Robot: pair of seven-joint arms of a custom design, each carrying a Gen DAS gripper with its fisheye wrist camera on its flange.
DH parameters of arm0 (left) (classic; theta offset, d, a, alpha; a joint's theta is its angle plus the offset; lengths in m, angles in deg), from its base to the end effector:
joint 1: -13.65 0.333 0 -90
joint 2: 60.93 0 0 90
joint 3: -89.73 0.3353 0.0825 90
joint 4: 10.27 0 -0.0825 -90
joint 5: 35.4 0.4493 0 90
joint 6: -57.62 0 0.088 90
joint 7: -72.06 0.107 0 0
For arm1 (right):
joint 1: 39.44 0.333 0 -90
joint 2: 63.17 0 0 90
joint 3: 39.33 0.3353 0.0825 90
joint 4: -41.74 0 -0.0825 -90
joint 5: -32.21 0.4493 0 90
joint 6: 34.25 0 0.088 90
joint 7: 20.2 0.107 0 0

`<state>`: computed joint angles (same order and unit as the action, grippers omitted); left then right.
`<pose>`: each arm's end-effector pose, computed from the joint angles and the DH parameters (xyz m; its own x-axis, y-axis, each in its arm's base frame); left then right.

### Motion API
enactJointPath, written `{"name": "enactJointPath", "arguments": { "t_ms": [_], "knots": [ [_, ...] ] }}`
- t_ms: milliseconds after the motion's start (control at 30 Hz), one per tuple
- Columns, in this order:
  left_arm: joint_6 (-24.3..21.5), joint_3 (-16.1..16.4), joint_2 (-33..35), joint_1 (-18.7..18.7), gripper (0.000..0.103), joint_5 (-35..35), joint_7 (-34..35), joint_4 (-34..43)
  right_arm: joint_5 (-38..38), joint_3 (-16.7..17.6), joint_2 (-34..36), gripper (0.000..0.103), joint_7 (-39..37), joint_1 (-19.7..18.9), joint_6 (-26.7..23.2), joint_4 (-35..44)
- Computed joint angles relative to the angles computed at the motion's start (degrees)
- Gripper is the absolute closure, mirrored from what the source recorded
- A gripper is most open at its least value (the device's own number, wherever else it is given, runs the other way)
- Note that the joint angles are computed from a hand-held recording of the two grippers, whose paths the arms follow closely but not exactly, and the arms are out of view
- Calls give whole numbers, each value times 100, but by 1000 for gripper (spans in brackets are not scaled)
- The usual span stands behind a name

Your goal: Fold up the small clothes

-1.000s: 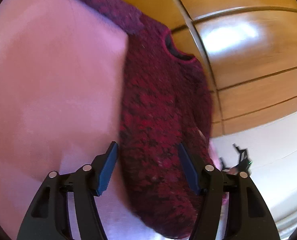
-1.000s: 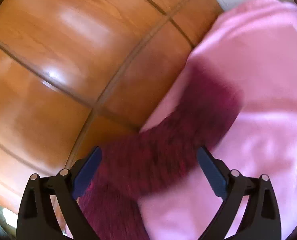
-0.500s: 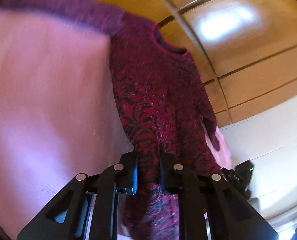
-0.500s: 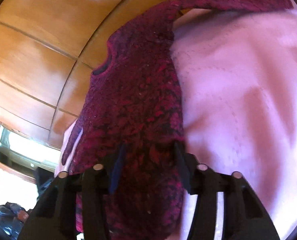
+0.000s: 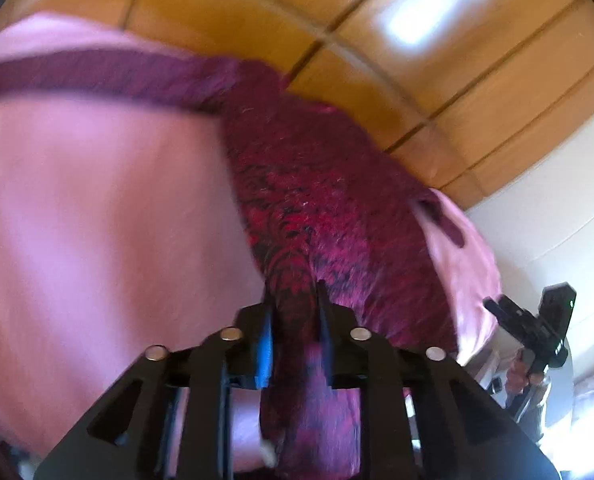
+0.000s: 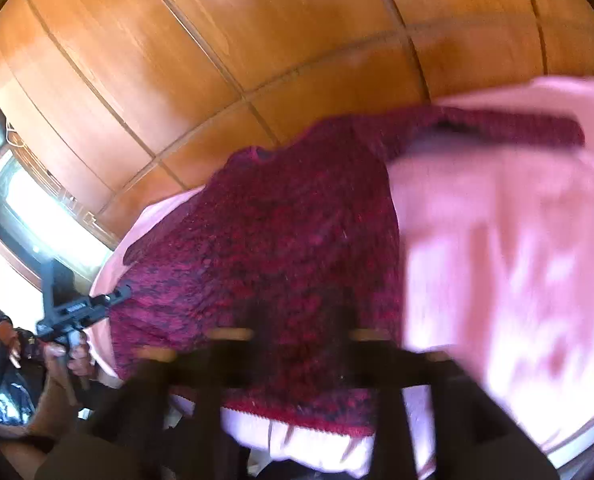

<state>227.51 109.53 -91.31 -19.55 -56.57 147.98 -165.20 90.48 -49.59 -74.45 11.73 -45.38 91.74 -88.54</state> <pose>0.4515 -0.0833 0.4429 0.1570 -0.8049 0.5723 -0.7671 -0.4644 -0.4427 0.5425 -0.1290 0.4505 0.2997 -0.7981 -0.5227 -0.8187 0.0661 -0.5704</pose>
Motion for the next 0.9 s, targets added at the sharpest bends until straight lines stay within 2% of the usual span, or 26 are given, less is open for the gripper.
{"name": "enactJointPath", "arguments": {
  "t_ms": [33,67,100,167,200,233,333,367,400,433,567,600,733,800,867,900],
  "knots": [
    [180,-123,-70,158,78,-35,-199,-231,-60,-17,53,47,64,-20,-66,-29],
    [251,-115,-122,116,74,-421,3,-326,-136,-4,187,49,135,-25,-92,-1],
    [345,94,-228,-84,70,-629,3,-465,-225,41,313,50,255,-27,-3,-4],
    [680,842,-629,-765,64,-446,-101,-813,-316,111,494,54,378,-8,32,36],
    [783,1035,-786,-950,62,-386,-101,-914,-355,154,618,55,379,14,89,70],
    [862,1223,-856,-1179,57,-374,-66,-960,-373,213,703,57,377,52,183,99],
    [913,1385,-688,-1509,58,-215,-213,-908,-771,291,490,77,499,79,332,-73],
    [899,1386,-615,-1545,65,-109,-232,-859,-998,352,452,83,542,112,554,-99],
    [851,1422,-504,-1629,90,-25,-270,-726,-1192,387,329,90,605,135,692,-184],
    [802,1379,-501,-1570,91,81,-325,-678,-1266,389,256,95,574,162,772,-222],
    [781,844,-819,-969,93,676,-495,-754,-1247,323,-356,97,221,268,997,-546],
    [629,584,-977,-671,93,900,-530,-795,-1259,286,-570,97,125,273,1007,-670],
    [-78,-115,-1313,98,93,1387,-845,-951,-1591,169,-1112,98,122,178,717,-1100],
    [-274,-175,-1452,256,93,1290,-1045,-1181,-1812,178,-1245,98,275,101,544,-1339],
    [-546,-410,-1369,471,93,1439,-1350,-1290,-1992,262,-1230,98,431,70,615,-1526],
    [-599,-394,-1310,419,93,1260,-1218,-1287,-2113,314,-1175,98,529,38,736,-1601]
  ]
}}
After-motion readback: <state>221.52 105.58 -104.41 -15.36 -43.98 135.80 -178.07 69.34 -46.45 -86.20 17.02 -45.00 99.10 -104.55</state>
